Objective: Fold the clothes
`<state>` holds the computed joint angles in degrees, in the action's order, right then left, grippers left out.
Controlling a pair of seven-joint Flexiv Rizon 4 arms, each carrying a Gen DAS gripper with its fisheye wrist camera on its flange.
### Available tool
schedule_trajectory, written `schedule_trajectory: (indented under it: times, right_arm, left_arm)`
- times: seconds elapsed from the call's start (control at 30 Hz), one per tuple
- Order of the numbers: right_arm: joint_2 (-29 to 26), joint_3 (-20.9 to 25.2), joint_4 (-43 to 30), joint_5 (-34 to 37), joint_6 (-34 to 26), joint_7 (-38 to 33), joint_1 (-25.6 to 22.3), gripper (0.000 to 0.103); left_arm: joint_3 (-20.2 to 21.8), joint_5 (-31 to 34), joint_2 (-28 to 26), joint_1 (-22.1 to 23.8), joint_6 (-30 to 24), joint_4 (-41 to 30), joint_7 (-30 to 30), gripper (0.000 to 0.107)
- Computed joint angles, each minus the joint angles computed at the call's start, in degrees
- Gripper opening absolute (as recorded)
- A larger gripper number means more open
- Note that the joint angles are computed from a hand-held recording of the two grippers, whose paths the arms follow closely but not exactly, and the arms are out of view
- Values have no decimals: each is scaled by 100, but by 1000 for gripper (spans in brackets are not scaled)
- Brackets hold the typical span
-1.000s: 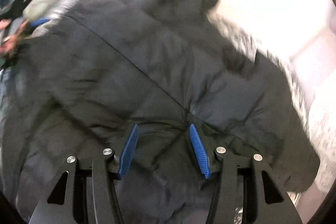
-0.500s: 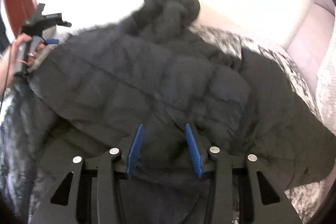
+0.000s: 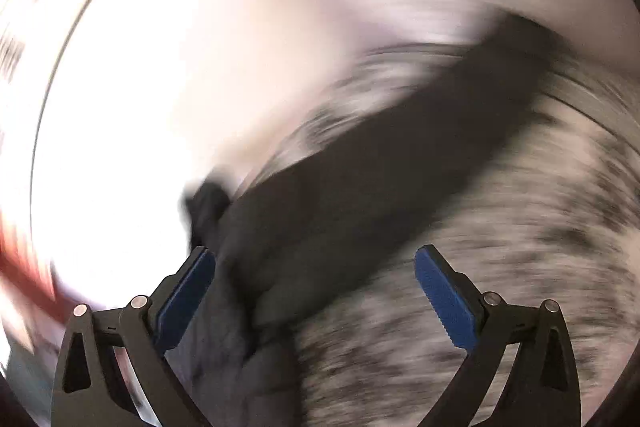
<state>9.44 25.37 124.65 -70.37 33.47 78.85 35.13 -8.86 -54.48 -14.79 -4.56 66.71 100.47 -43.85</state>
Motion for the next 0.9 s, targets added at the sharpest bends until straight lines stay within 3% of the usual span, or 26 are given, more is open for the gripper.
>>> schedule_trajectory:
  times: [0.1, 0.2, 0.33, 0.4, 0.43, 0.47, 0.5, 0.53, 0.57, 0.63, 0.7, 0.77, 0.87, 0.9]
  right_arm:
    - [700, 256, 883, 132, -288, 1343, -119, 99]
    - [957, 244, 1319, 161, -436, 2080, -200, 96]
    - [1105, 155, 1472, -8, -500, 2136, -452, 95]
    - [1188, -194, 1631, -172, -79, 2239, -614, 95]
    - [1204, -372, 1657, -203, -3, 2176, -527, 87]
    - [1256, -621, 1713, -315, 348, 1954, -544, 18]
    - [1226, -712, 1656, -54, 401, 1631, -415, 7]
    - [1212, -616, 1538, 299, 80, 1552, -195, 3]
    - [1194, -334, 1324, 556, -614, 1478, 24, 3]
    - [1061, 600, 540, 1131, -2481, 690, 480, 3]
    - [531, 1533, -391, 1551, -4347, 543, 766, 3]
    - [-262, 2299, -1320, 1714, -6091, 865, 1138, 3]
    - [-1297, 2818, -2371, 1609, -7641, 1020, 1801, 3]
    - [-1427, 2758, -2507, 1538, -7731, 870, 1946, 3]
  left_arm:
    - [-291, -45, -86, -345, -306, 157, -129, 102]
    - [-504, -644, -234, -477, -705, 277, -162, 101]
    - [-657, -1910, -386, -537, -1434, 289, 20, 101]
    - [-633, -2140, -487, -590, -1788, 150, 117, 102]
    - [-601, -2103, -534, -662, -1802, 86, 153, 102]
    - [-517, -1854, -554, -848, -1443, 84, 138, 102]
    - [-453, -1573, -575, -1004, -1097, 88, 62, 102]
    - [-390, -1278, -584, -1113, -813, 111, -125, 102]
    - [-331, -1004, -596, -1174, -572, 155, -339, 102]
    - [-200, -342, -633, -1272, -134, 237, -868, 102]
    - [24, 474, -696, -1402, 194, 275, -1503, 102]
    - [354, 1600, -882, -1625, 218, 101, -2017, 102]
    - [1208, 3593, -1245, -2285, -16, -450, -2988, 102]
    - [1365, 4015, -1330, -2426, -11, -605, -3171, 102]
